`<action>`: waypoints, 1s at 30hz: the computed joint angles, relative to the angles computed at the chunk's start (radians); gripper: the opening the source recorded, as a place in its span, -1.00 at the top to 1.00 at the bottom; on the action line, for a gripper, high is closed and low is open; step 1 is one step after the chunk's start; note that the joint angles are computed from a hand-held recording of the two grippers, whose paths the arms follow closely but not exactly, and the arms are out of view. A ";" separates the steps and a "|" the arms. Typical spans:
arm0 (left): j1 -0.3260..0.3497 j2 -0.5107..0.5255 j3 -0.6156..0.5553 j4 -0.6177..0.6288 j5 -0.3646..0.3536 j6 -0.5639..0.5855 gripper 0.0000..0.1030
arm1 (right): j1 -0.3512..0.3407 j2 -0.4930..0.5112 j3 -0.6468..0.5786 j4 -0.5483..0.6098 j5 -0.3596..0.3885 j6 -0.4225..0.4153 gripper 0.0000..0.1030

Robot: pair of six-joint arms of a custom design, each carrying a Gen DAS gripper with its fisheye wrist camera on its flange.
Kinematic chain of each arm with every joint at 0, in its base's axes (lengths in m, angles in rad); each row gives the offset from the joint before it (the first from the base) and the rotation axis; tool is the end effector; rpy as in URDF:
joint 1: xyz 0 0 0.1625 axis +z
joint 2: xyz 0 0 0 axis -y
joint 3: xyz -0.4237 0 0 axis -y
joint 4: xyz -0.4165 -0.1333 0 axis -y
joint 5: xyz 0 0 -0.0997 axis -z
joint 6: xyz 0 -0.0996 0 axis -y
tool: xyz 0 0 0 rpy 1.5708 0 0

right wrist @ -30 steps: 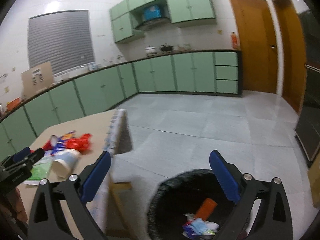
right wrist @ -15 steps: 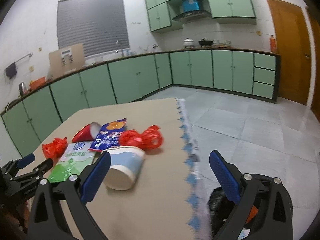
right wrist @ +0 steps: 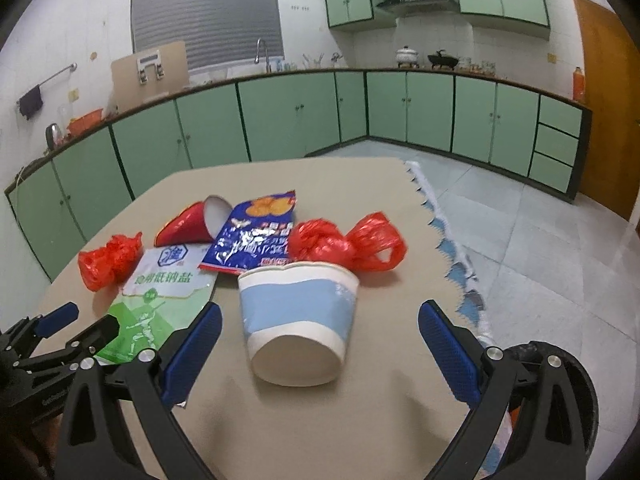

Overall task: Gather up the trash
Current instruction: 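Grasp the white-blue paper cup with the right gripper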

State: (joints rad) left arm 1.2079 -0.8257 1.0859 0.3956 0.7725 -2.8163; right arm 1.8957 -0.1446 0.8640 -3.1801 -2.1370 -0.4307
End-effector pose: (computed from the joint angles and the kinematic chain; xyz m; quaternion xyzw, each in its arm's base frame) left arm -0.0515 -0.7122 0.2454 0.1173 0.8361 -0.4135 0.3410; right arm 0.3504 -0.7901 -0.0263 0.2080 -0.8499 0.3994 0.2736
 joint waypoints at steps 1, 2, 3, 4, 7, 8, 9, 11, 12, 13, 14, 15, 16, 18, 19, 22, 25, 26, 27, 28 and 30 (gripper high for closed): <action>0.002 0.003 -0.005 0.009 0.006 -0.006 -0.53 | 0.000 0.003 -0.007 0.012 -0.002 0.000 -0.87; 0.004 0.009 -0.014 0.024 0.013 -0.015 -0.53 | 0.000 0.007 -0.017 0.027 -0.004 0.002 -0.87; 0.004 0.013 -0.018 0.032 0.016 -0.018 -0.53 | 0.000 0.010 -0.027 0.048 -0.006 0.010 -0.87; 0.006 0.018 -0.024 0.040 0.020 -0.019 -0.52 | -0.001 0.011 -0.032 0.058 -0.006 0.014 -0.87; 0.008 0.032 -0.042 0.063 0.025 -0.024 -0.29 | -0.006 0.008 -0.037 0.091 0.003 0.032 -0.77; 0.009 0.038 -0.051 0.076 0.029 -0.029 -0.23 | -0.007 0.007 -0.040 0.104 0.005 0.037 -0.70; 0.011 0.044 -0.060 0.087 0.033 -0.033 -0.14 | -0.008 0.006 -0.043 0.122 0.006 0.046 -0.65; 0.012 0.050 -0.067 0.095 0.039 -0.031 0.04 | -0.010 0.005 -0.047 0.145 0.011 0.056 -0.57; 0.010 0.051 -0.066 0.090 0.032 -0.025 0.16 | -0.011 0.007 -0.051 0.155 0.014 0.059 -0.45; 0.009 0.050 -0.063 0.081 0.027 -0.017 0.29 | -0.012 0.007 -0.052 0.170 0.019 0.064 -0.39; 0.009 0.052 -0.064 0.083 0.028 -0.017 0.39 | -0.013 0.004 -0.052 0.188 0.028 0.070 -0.29; 0.011 0.055 -0.070 0.090 0.032 -0.024 0.58 | -0.013 0.004 -0.052 0.191 0.027 0.071 -0.29; 0.010 0.058 -0.075 0.096 0.032 -0.031 0.75 | -0.012 0.005 -0.051 0.186 0.030 0.070 -0.27; 0.009 0.060 -0.077 0.095 0.028 -0.041 0.87 | -0.012 0.000 -0.040 0.178 0.036 0.067 -0.18; 0.007 0.060 -0.074 0.089 0.024 -0.038 0.96 | -0.011 -0.002 -0.035 0.169 0.036 0.063 -0.16; -0.001 0.043 -0.047 0.060 0.022 -0.023 1.00 | -0.008 -0.016 -0.004 0.140 0.039 0.043 -0.08; -0.011 0.019 -0.010 0.024 0.022 -0.011 1.00 | -0.009 -0.039 0.040 0.114 0.056 0.041 -0.02; -0.014 0.011 0.001 0.018 0.026 -0.013 1.00 | -0.009 -0.050 0.060 0.100 0.063 0.042 -0.01; -0.016 0.004 0.008 0.014 0.029 -0.017 1.00 | -0.010 -0.057 0.072 0.094 0.068 0.042 -0.01; -0.018 -0.002 0.016 0.010 0.031 -0.021 1.00 | -0.010 -0.065 0.086 0.090 0.072 0.042 -0.01; -0.018 -0.006 0.019 0.011 0.038 -0.023 1.00 | -0.011 -0.073 0.100 0.084 0.075 0.042 -0.01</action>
State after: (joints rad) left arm 1.1897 -0.8320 1.1049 0.4064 0.8103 -2.8393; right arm 1.8850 -0.2173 0.9638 -3.0965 -2.0621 -0.3890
